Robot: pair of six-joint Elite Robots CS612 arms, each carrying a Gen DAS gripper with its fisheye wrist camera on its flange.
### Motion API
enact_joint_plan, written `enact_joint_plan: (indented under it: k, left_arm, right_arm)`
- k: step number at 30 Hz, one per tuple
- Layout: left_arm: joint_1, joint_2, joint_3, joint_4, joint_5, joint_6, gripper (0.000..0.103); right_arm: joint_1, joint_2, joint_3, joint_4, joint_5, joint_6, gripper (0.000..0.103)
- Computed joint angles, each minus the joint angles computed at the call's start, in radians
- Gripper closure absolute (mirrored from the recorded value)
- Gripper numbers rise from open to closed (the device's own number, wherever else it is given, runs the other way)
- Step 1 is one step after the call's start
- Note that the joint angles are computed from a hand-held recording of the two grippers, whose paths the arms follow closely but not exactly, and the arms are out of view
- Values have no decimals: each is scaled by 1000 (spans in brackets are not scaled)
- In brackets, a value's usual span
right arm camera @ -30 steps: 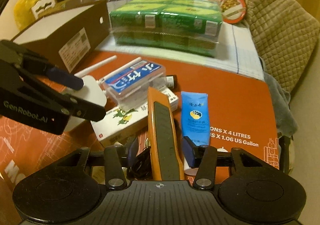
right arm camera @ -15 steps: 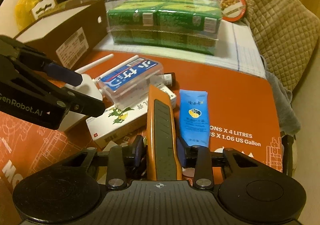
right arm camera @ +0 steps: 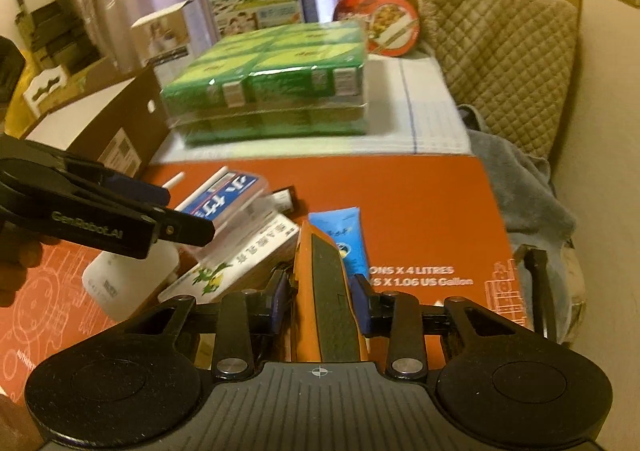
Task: Organize rigid objects
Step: 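Grasp the blue-and-white plastic case with the left gripper while the right gripper lifts the knife, then carry the knife and blue case with both grippers over the brown box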
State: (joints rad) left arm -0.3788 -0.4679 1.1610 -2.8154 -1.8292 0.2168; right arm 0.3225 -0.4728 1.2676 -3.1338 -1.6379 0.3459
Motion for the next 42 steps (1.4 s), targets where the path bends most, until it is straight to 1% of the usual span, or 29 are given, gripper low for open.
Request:
enact_joint_plan:
  k: [5, 13, 17, 21, 24, 29, 34, 42]
  left_arm:
    - [2, 24, -48, 48, -20, 19, 39]
    - [1, 52, -104, 114, -21, 41, 40]
    - [1, 62, -125, 140, -23, 49, 50]
    - [0, 65, -130, 141, -19, 57, 50]
    - [-1, 62, -123, 132, -17, 61, 50]
    - [2, 44, -95, 88, -21, 50, 50]
    - [12, 18, -59, 34, -34, 19, 50]
    - [37, -29, 6, -67, -18, -52, 50]
  right_arm:
    - [1, -8, 11, -29, -47, 47, 72]
    - [3, -25, 37, -6, -120, 124, 72]
    - [2, -33, 49, 10, -142, 165, 72]
    - [3, -40, 60, 17, -156, 186, 72]
    - [5, -44, 63, 16, -158, 193, 72]
    - [9, -44, 56, 9, -157, 189, 72]
    - [12, -41, 39, 2, -148, 172, 72]
    - [22, -26, -14, -28, -112, 124, 72]
